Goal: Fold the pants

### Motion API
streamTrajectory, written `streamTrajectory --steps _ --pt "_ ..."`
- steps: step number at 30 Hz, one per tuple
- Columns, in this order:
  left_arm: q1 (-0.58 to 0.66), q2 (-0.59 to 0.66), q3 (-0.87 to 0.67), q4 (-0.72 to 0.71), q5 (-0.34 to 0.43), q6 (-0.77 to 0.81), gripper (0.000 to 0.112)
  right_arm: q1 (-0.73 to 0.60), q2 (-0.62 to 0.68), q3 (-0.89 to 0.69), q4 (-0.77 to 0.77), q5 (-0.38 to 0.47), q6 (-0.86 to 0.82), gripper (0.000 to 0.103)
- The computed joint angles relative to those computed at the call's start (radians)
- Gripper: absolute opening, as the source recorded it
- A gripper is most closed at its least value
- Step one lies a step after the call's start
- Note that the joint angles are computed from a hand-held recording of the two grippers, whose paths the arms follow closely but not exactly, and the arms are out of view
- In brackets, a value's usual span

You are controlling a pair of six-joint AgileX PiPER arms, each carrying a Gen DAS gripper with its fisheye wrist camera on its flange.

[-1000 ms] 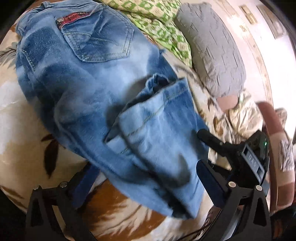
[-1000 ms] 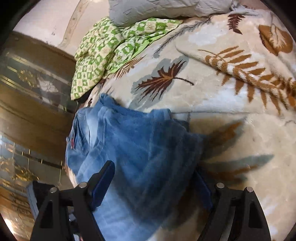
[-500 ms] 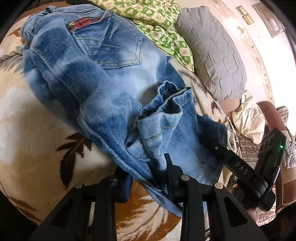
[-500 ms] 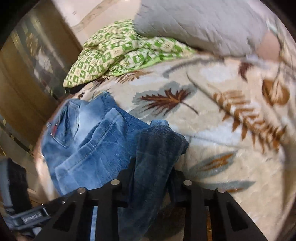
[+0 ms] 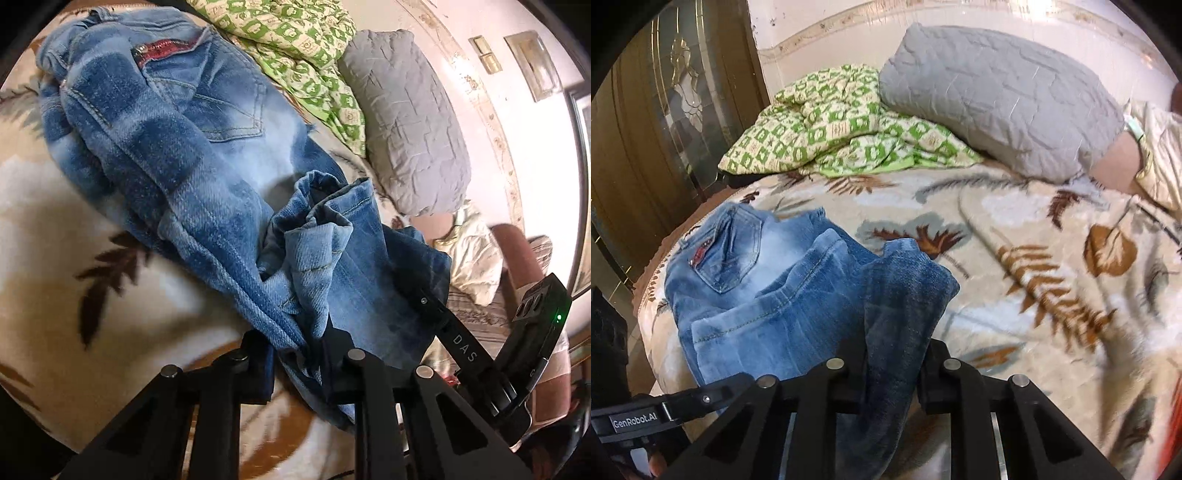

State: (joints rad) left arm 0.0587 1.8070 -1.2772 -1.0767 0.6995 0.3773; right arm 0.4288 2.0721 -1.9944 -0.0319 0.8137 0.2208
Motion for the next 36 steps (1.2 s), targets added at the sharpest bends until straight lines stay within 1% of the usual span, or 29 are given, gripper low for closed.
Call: streamTrajectory --steps 2,5,9,13,16,17,20,21,23,25,27,29,30,31,32,33,34,35,36 --pt "-0.016 0.006 -0.01 -0.015 0.004 -0.017 0.019 -0.018 -0.006 -0.019 0.009 0.018 -0.028 0.019" --pt "-0.057 0.016 -0.03 -0.029 0.0 -0.042 0.019 -0.048 -0.001 -0.067 0.018 0.07 -0.079 0.019" --pt "-0.141 0.034 -0.066 -0.015 -0.017 -0.092 0.019 -0.106 -0.003 -0.102 0.035 0.134 -0.15 0.018" --pt "-0.238 0.093 -0.137 0.001 -0.019 -0.162 0.019 -0.166 -0.013 -0.097 0.027 0.178 -0.202 0.018" --pt "-0.305 0.151 -0.206 0.04 -0.026 -0.22 0.019 -0.222 -0.02 -0.077 0.031 0.199 -0.237 0.018" --pt "-0.324 0.168 -0.224 0.055 -0.031 -0.237 0.019 -0.245 -0.006 -0.101 0.045 0.226 -0.25 0.018" --pt "-0.344 0.208 -0.25 0.08 -0.04 -0.284 0.019 -0.289 0.037 -0.146 0.067 0.272 -0.276 0.018" --pt "-0.343 0.224 -0.263 0.08 -0.032 -0.29 0.02 -0.293 0.044 -0.142 0.066 0.27 -0.28 0.018" --pt "-0.335 0.246 -0.287 0.071 -0.022 -0.283 0.02 -0.297 0.089 -0.167 0.06 0.293 -0.274 0.018" --pt "-0.333 0.256 -0.314 0.103 -0.005 -0.301 0.021 -0.302 0.122 -0.178 0.057 0.296 -0.262 0.019" --pt "-0.336 0.249 -0.315 0.132 -0.007 -0.315 0.022 -0.306 0.127 -0.157 0.059 0.272 -0.254 0.02" --pt "-0.344 0.24 -0.311 0.157 -0.018 -0.331 0.023 -0.307 0.121 -0.145 0.046 0.26 -0.245 0.027" --pt "-0.349 0.233 -0.302 0.164 -0.027 -0.332 0.024 -0.304 0.128 -0.159 0.043 0.27 -0.247 0.035" --pt "-0.359 0.23 -0.301 0.162 -0.036 -0.335 0.027 -0.303 0.131 -0.166 0.028 0.277 -0.244 0.05" --pt "-0.36 0.221 -0.3 0.167 -0.031 -0.342 0.04 -0.302 0.127 -0.168 0.019 0.278 -0.237 0.059" --pt "-0.359 0.212 -0.302 0.161 -0.02 -0.341 0.06 -0.305 0.119 -0.165 0.03 0.282 -0.237 0.064" --pt "-0.361 0.197 -0.301 0.16 -0.004 -0.335 0.072 -0.315 0.094 -0.136 0.061 0.268 -0.25 0.064" --pt "-0.366 0.197 -0.319 0.193 0.004 -0.359 0.091 -0.317 0.068 -0.109 0.068 0.256 -0.247 0.066" --pt "-0.377 0.171 -0.319 0.266 0.002 -0.413 0.097 -0.31 0.049 -0.095 0.049 0.249 -0.231 0.07"
